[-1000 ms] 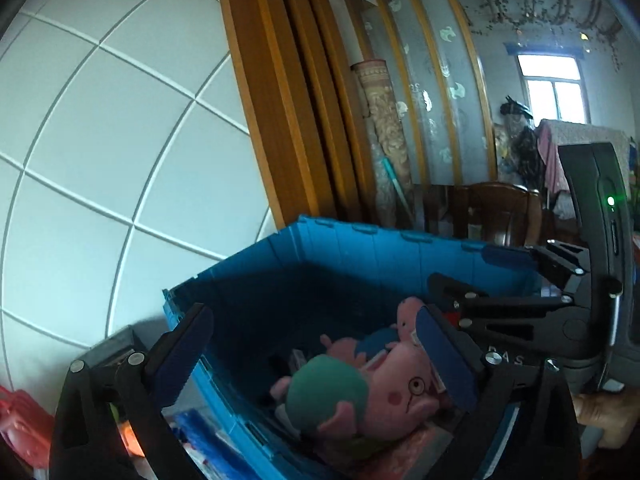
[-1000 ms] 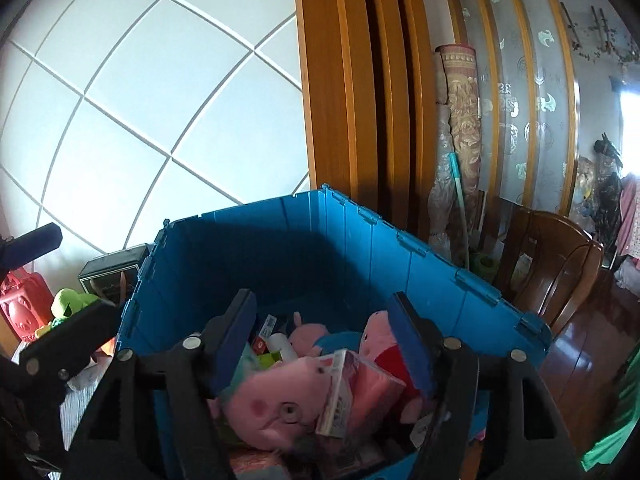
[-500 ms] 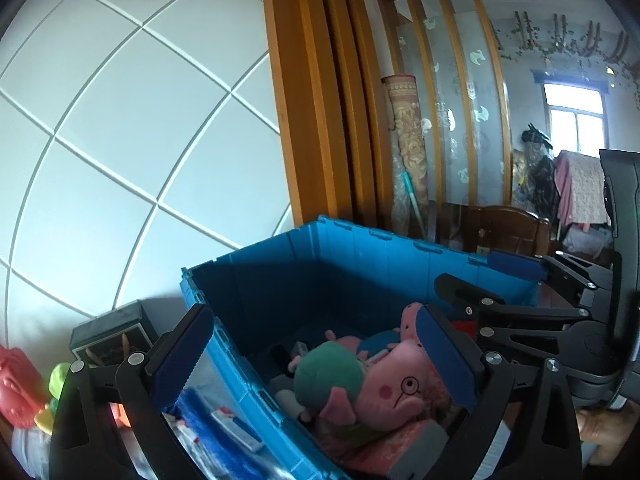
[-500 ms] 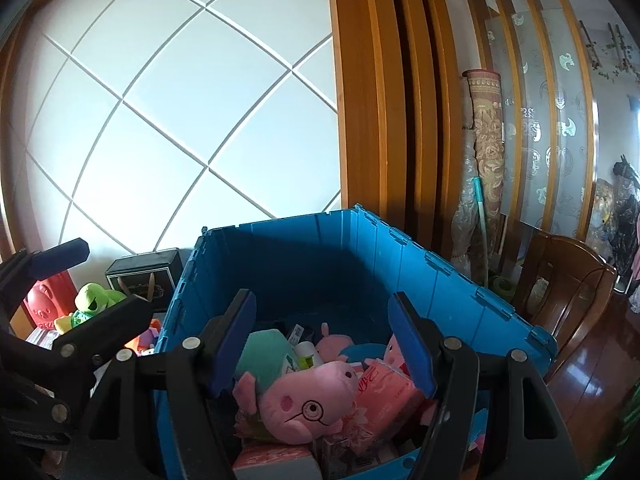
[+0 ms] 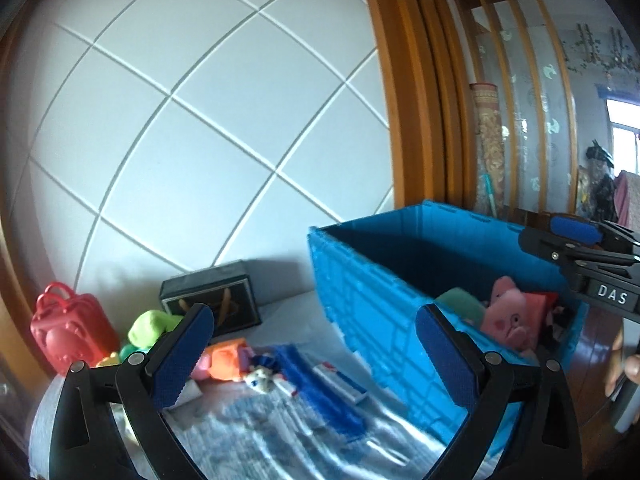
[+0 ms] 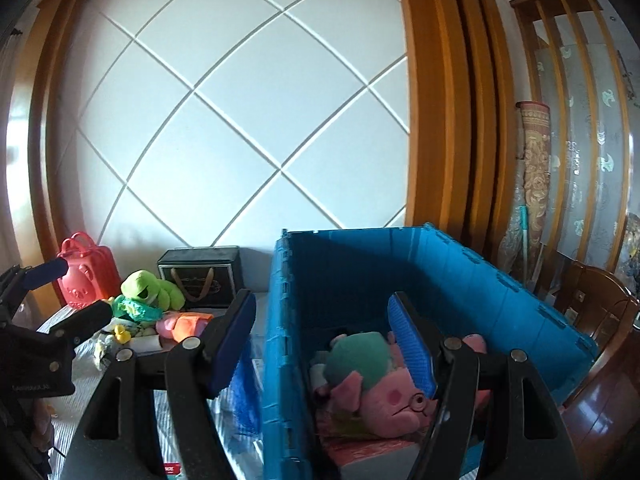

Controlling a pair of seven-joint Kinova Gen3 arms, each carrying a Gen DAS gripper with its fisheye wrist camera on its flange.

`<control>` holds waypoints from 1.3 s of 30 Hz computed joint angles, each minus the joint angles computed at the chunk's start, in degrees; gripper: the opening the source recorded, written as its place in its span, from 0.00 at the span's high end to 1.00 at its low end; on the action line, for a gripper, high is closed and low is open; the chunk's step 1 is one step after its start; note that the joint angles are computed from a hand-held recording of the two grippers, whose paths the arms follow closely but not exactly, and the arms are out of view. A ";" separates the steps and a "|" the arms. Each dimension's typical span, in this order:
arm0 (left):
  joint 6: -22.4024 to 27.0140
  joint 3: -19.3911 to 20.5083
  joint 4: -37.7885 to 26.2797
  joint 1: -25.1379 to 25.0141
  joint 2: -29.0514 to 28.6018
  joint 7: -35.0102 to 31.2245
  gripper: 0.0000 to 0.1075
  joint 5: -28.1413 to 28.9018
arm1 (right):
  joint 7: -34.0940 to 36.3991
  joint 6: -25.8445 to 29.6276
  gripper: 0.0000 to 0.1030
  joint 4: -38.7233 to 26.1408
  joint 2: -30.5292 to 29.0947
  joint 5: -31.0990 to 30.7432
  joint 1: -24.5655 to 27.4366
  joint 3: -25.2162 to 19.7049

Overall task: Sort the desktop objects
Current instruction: 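Move both tools back over the table toward the blue brush, then grasp the white teddy with blue hat with the left tool while the right tool grasps the white-red cream box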

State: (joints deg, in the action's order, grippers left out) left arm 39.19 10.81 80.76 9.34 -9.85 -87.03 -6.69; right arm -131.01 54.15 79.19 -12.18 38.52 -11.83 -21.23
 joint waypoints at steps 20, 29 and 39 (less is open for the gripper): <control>-0.05 -31.21 9.08 3.32 7.86 -43.29 0.05 33.17 | -14.55 7.01 0.34 -4.86 25.03 6.89 -18.23 -1.25; -6.08 -11.69 6.13 -6.50 20.42 -29.67 0.05 22.07 | 0.04 0.22 0.36 -9.76 36.51 -5.75 -11.58 4.42; 2.79 -6.35 -11.32 -6.82 38.06 -22.59 0.05 17.22 | 8.67 -2.19 0.37 -13.04 41.21 -10.80 -11.23 11.55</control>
State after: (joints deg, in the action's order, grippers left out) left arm 41.98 4.46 69.43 2.51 28.21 -109.62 10.54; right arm -122.34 51.96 66.15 29.03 27.71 -23.05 -9.68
